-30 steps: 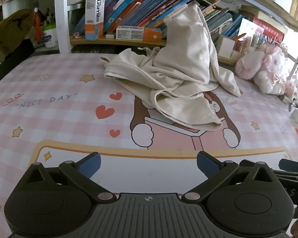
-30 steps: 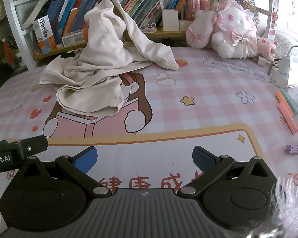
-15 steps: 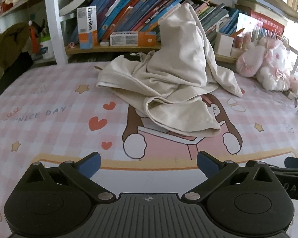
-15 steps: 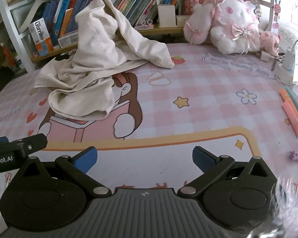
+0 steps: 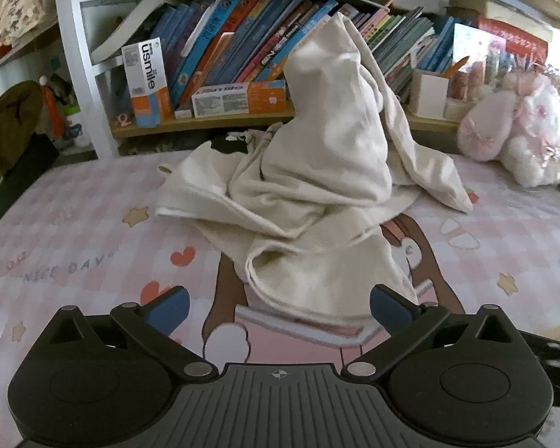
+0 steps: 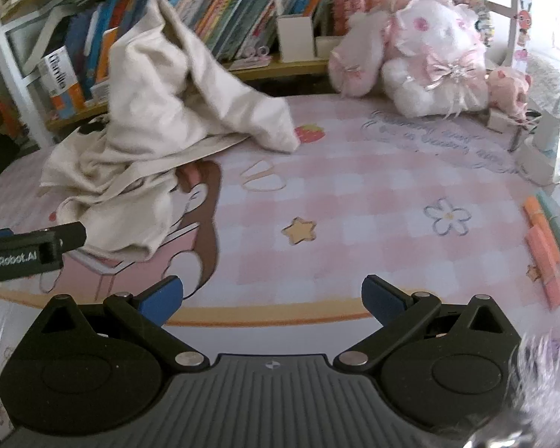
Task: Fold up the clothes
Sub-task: 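Move the left tool to the shirt heap and grasp the cream fabric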
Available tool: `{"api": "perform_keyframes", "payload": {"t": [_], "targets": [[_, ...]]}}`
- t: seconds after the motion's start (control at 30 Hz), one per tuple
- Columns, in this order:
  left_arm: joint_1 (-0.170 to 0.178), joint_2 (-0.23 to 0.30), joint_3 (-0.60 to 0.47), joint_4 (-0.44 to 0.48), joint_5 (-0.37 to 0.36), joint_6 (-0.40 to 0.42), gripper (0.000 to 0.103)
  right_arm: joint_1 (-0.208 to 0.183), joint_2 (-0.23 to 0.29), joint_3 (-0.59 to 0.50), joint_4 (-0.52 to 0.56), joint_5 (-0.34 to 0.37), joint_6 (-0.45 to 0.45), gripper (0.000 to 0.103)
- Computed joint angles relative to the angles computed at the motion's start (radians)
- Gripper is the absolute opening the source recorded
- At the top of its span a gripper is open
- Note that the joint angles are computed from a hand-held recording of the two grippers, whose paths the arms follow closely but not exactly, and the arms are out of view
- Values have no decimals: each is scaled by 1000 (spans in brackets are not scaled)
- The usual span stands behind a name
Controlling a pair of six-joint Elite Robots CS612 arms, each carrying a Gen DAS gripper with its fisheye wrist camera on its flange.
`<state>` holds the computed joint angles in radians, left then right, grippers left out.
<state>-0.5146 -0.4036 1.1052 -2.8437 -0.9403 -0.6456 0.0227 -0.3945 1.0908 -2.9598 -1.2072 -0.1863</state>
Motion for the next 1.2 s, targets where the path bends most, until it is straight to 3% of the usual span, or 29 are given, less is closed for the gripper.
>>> {"api": "perform_keyframes", "payload": {"t": [0.2,0.43,0.7,0.8,0.87,0.9,0.93,1.0,1.07,1.2], "targets": [[8,50,-99,50,49,42,103,-17,13,-17,-18,34,50,103],[18,119,-227,94,120,76,103,-16,28,-33,-57,7,44,103],[38,154,-316,208,73,0,103,-16,28,-35,-45,-5,33,103],[49,151,-329,253,18,-50,103,-15,24,-33,-35,-11,28,103],[55,150,-333,263,-7,-97,92,-14,22,-31,-28,-16,24,103],[56,151,-338,275,-16,-115,79,-14,21,-30,-24,-18,22,103],[57,152,-343,287,-25,-132,58,-13,20,-29,-21,-21,20,103],[58,151,-346,305,-36,-135,32,-13,18,-28,-14,-25,16,102],[56,144,-326,265,-30,-99,23,-12,13,-24,-6,-30,6,101],[52,93,-216,133,-70,-52,19,-14,3,-11,3,-13,-18,100]]}}
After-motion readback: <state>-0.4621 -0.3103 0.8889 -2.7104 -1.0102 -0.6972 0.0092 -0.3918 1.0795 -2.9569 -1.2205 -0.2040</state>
